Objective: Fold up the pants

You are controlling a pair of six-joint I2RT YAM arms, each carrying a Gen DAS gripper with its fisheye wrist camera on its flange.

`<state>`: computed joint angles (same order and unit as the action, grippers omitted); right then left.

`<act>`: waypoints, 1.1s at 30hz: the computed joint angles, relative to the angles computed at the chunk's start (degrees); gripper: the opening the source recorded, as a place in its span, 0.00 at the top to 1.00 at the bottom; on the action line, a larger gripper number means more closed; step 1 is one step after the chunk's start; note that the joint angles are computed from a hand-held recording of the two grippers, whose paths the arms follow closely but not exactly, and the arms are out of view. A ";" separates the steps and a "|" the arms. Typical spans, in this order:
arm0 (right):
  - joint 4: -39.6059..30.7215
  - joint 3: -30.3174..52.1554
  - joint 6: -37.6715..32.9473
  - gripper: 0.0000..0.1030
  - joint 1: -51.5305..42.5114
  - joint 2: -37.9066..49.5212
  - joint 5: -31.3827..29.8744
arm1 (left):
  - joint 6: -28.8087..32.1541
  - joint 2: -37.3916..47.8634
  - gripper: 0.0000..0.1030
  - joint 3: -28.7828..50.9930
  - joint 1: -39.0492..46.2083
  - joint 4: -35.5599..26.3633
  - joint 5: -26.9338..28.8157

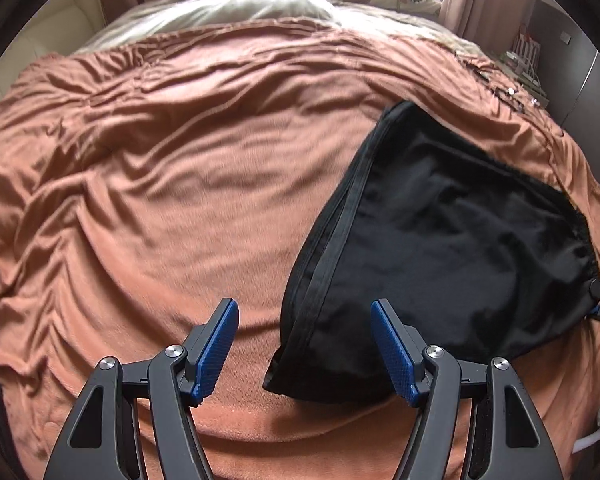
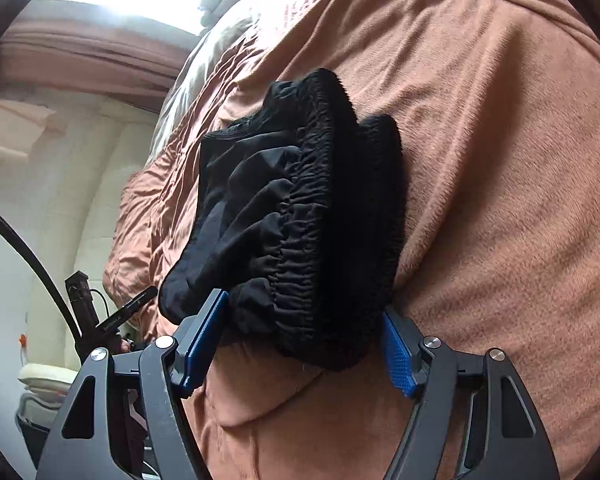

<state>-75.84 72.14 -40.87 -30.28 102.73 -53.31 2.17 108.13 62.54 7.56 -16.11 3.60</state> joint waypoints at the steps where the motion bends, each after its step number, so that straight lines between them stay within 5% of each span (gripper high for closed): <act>1: 0.79 -0.19 0.11 0.33 0.23 -0.22 0.25 | 0.11 0.50 0.32 -0.05 0.09 0.22 -0.07; 2: 1.35 -1.41 -0.25 0.36 0.08 -1.32 0.58 | 0.17 1.58 0.32 0.13 0.20 0.58 0.12; 4: 4.10 -2.86 0.84 0.59 0.52 -3.27 2.04 | 0.21 2.97 0.32 0.29 0.27 1.29 0.62; 7: 4.82 -3.57 0.95 0.73 0.19 -3.81 2.37 | 0.37 4.78 0.32 0.79 0.06 2.28 1.33; 24: 4.66 -6.33 -1.05 0.76 -1.39 -6.99 0.76 | 0.93 11.64 0.31 4.94 -0.77 4.93 3.31; 26: 5.64 -6.48 -0.32 0.76 -1.05 -6.72 0.28 | 0.13 11.43 0.38 4.48 -0.11 5.36 4.97; 30: 5.85 -7.24 -1.46 0.76 -1.84 -7.18 -0.10 | -0.19 10.25 0.90 4.30 1.82 3.31 11.07; 33: 6.20 -7.69 -1.64 0.76 -1.80 -8.28 -0.08 | -0.48 9.19 0.92 3.94 2.14 2.15 12.36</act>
